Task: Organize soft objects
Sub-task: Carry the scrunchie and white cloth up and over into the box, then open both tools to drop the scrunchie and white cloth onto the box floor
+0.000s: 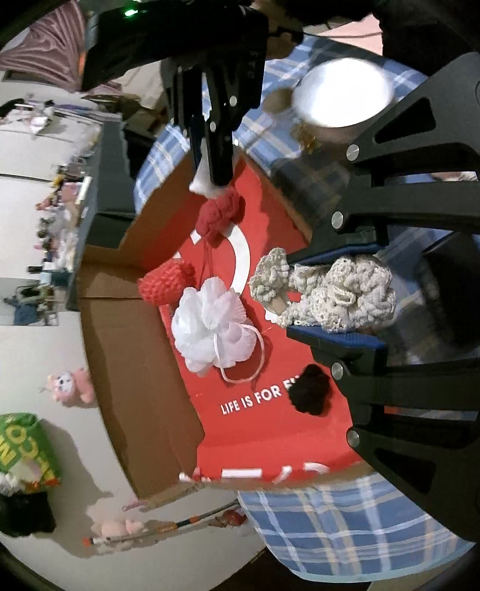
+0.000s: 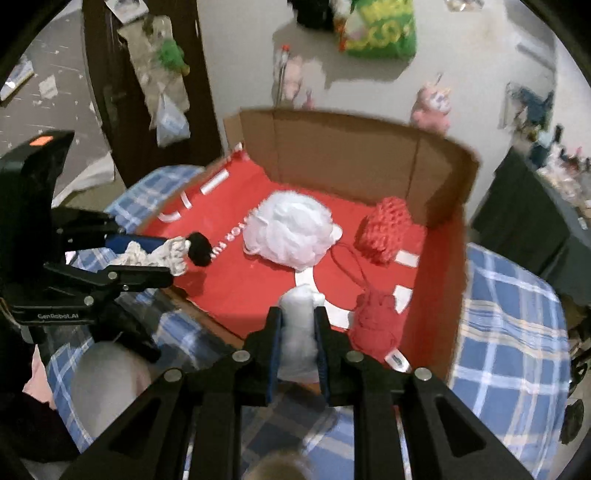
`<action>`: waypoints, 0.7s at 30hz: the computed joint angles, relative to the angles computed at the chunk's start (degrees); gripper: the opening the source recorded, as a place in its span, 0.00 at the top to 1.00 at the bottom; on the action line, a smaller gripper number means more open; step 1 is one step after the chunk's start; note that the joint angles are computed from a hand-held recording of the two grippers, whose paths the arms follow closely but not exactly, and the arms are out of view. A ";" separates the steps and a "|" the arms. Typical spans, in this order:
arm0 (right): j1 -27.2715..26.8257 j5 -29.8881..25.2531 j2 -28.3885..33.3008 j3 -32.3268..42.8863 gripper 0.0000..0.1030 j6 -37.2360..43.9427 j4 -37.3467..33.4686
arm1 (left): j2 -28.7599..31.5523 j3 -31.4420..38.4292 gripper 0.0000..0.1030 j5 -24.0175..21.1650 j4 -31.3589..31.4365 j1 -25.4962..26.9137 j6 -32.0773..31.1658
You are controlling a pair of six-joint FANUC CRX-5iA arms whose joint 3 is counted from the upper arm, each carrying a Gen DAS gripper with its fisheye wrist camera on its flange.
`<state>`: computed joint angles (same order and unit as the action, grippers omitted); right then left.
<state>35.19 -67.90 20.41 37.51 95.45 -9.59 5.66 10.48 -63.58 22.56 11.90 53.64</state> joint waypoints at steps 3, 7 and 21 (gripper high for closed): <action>-0.71 -7.64 6.69 9.51 0.82 1.32 -0.83 | 4.52 5.76 0.71 -3.25 -3.83 -1.47 2.01; -0.73 -14.47 12.84 18.15 0.82 3.65 -0.80 | 9.14 11.63 0.71 -7.23 -7.69 -3.03 3.75; 0.19 -29.54 27.75 39.57 0.81 3.88 1.63 | 17.46 22.22 0.70 -14.57 -13.82 -5.22 5.67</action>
<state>35.37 -97.44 48.16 77.08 99.33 -7.96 23.12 32.70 -78.15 8.74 6.68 59.31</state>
